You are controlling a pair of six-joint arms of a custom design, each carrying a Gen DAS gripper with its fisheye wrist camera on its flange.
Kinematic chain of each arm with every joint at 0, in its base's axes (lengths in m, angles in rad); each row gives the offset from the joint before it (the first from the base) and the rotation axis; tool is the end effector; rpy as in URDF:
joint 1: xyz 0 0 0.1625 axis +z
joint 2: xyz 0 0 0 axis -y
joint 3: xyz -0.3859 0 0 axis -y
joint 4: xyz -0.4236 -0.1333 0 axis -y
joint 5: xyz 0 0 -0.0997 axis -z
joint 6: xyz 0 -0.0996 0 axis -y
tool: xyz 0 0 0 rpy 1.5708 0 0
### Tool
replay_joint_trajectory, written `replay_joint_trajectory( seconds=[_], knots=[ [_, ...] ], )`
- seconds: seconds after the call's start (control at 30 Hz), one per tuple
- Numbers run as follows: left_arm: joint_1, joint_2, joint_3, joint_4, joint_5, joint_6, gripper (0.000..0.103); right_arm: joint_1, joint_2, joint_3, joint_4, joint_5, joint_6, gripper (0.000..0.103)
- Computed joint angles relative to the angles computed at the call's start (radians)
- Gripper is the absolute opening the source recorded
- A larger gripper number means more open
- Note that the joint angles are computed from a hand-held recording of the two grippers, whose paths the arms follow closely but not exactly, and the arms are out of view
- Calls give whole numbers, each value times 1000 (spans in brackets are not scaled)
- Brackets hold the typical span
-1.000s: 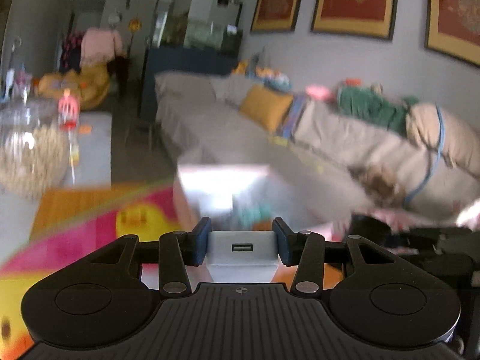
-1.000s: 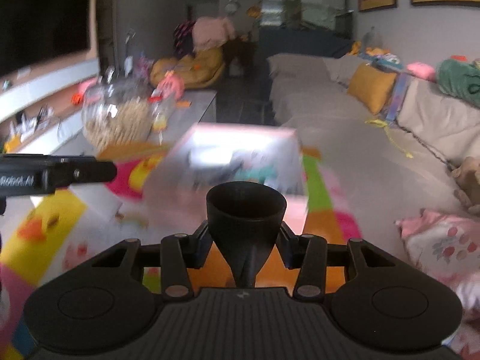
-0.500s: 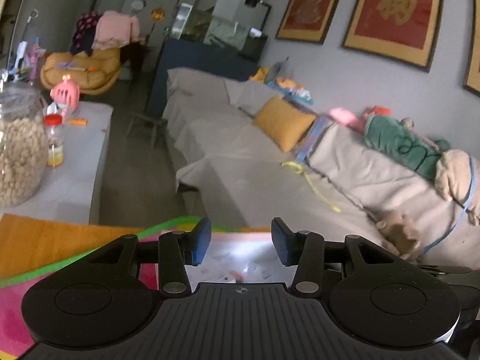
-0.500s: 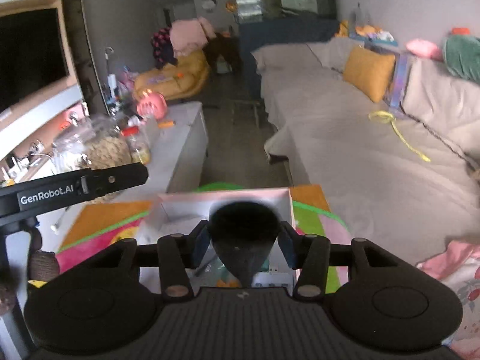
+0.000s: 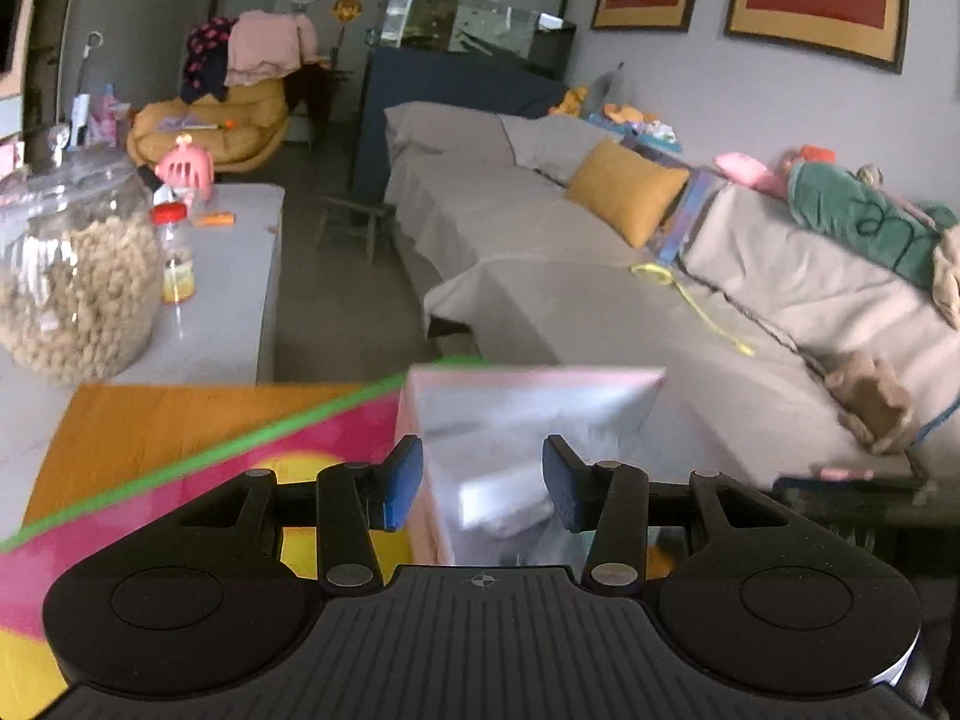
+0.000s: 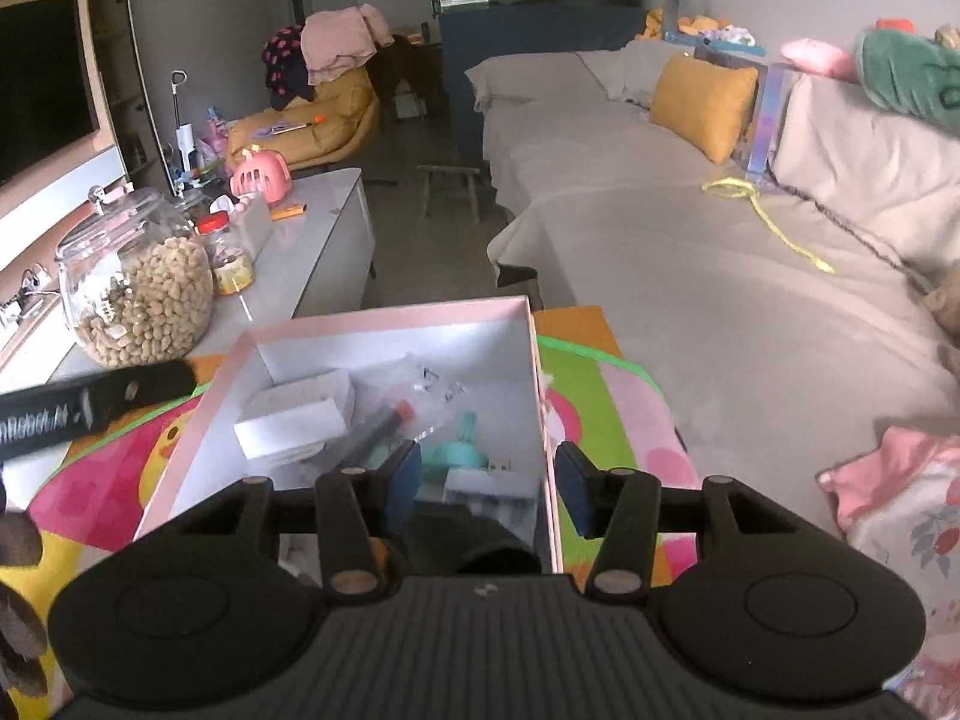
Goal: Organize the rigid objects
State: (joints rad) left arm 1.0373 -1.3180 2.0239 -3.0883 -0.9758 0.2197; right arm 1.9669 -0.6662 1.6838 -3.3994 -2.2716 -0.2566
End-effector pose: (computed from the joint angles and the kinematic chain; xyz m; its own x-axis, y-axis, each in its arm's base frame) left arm -0.1155 -0.5675 0.2769 -0.8214 0.1985 -0.5346 0.5421 0.5629 -0.6239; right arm 0.3144 -0.5728 0.0604 -0.7891 -0.0293 0.6136 -0.4818 0.6492 -0.5885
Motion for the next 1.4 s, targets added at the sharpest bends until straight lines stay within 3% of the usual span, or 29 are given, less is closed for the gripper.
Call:
replay_joint_trajectory(
  seconds=[0.23, 0.37, 0.43, 0.6, 0.67, 0.73, 0.77, 0.8, 0.83, 0.87, 0.9, 0.97, 1.03, 1.4],
  knots=[
    [8, -121, 156, -8, -19, -51, 48, -2, -50, 107, -68, 49, 6, 51],
    [-49, -202, 291, -112, 60, 7, 49, 15, -92, 212, -134, 91, 17, 56],
    [-92, -249, 353, -79, 137, -11, 49, 34, -96, 259, -167, 83, 32, 69],
    [-145, -311, 465, -22, 202, -125, 49, 56, -67, 325, -133, 40, 75, 70],
    [-144, -292, 485, -20, 215, -170, 50, 49, -35, 321, -119, 9, 83, 70],
    [-167, -262, 514, -110, 262, -126, 49, 62, 21, 311, -224, -31, -7, 72],
    [-177, -252, 514, -106, 288, -127, 50, 71, 48, 296, -255, -58, -56, 76],
    [-182, -242, 513, -111, 301, -138, 50, 81, 77, 278, -288, -92, -84, 89],
    [-184, -233, 512, -121, 309, -142, 50, 87, 98, 258, -304, -132, -92, 97],
    [-188, -225, 510, -124, 318, -144, 51, 87, 101, 248, -289, -153, -63, 99],
    [-190, -223, 511, -124, 325, -143, 51, 78, 90, 255, -277, -138, -35, 100],
    [-192, -222, 510, -124, 324, -146, 51, 57, 98, 267, -362, -99, -87, 101],
    [-187, -218, 504, -125, 322, -145, 51, 50, 101, 271, -391, -91, -76, 101],
    [-190, -171, 485, -157, 353, -132, 52, 49, 113, 264, -400, -104, -97, 103]
  ],
)
